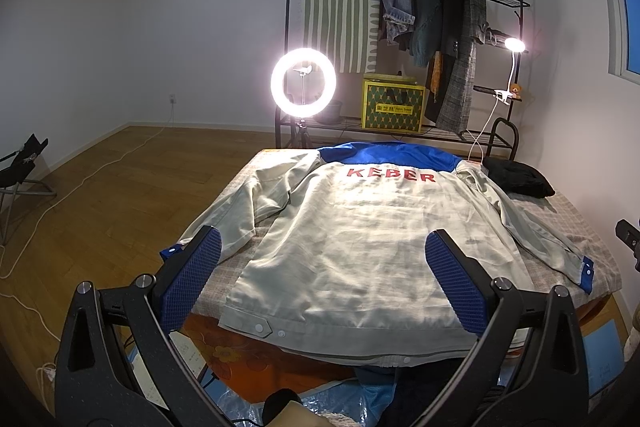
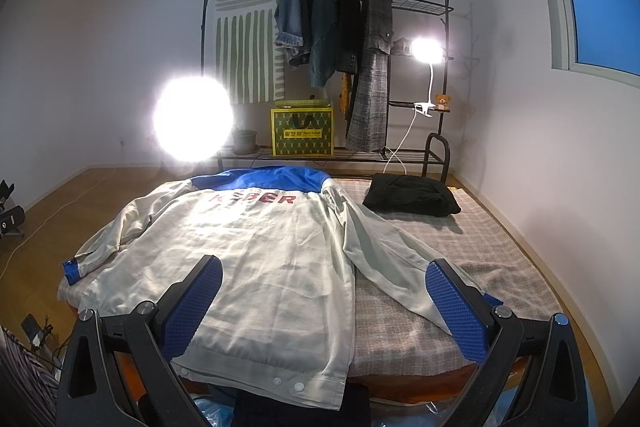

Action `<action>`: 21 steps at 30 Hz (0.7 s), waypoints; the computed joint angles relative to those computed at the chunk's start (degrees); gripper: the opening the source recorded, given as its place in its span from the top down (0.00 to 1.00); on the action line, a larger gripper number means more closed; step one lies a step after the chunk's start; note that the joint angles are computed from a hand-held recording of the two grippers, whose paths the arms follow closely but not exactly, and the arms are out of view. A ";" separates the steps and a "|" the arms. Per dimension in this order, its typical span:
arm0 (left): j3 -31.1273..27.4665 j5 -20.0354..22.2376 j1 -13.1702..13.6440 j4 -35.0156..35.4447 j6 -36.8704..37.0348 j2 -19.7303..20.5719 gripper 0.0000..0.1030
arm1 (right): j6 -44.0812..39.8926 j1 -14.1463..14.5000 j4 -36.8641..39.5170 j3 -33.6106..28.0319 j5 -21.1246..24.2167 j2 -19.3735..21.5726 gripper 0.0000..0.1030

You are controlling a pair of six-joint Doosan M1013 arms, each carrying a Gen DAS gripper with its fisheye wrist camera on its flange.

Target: Fold large clothes

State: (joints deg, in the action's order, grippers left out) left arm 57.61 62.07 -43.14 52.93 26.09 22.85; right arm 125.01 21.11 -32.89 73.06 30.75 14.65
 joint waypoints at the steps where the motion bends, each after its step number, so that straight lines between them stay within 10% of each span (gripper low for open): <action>1: -0.19 0.08 0.04 -0.03 0.14 0.05 0.00 | 0.02 0.04 -0.08 0.01 0.05 -0.01 0.00; 21: -2.79 4.06 3.91 -1.54 2.97 2.12 0.00 | 3.07 0.76 -2.93 -3.59 4.91 2.16 0.00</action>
State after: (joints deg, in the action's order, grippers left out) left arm 54.82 66.14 -39.23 51.39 29.05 24.97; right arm 128.08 21.87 -35.82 69.47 35.66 16.80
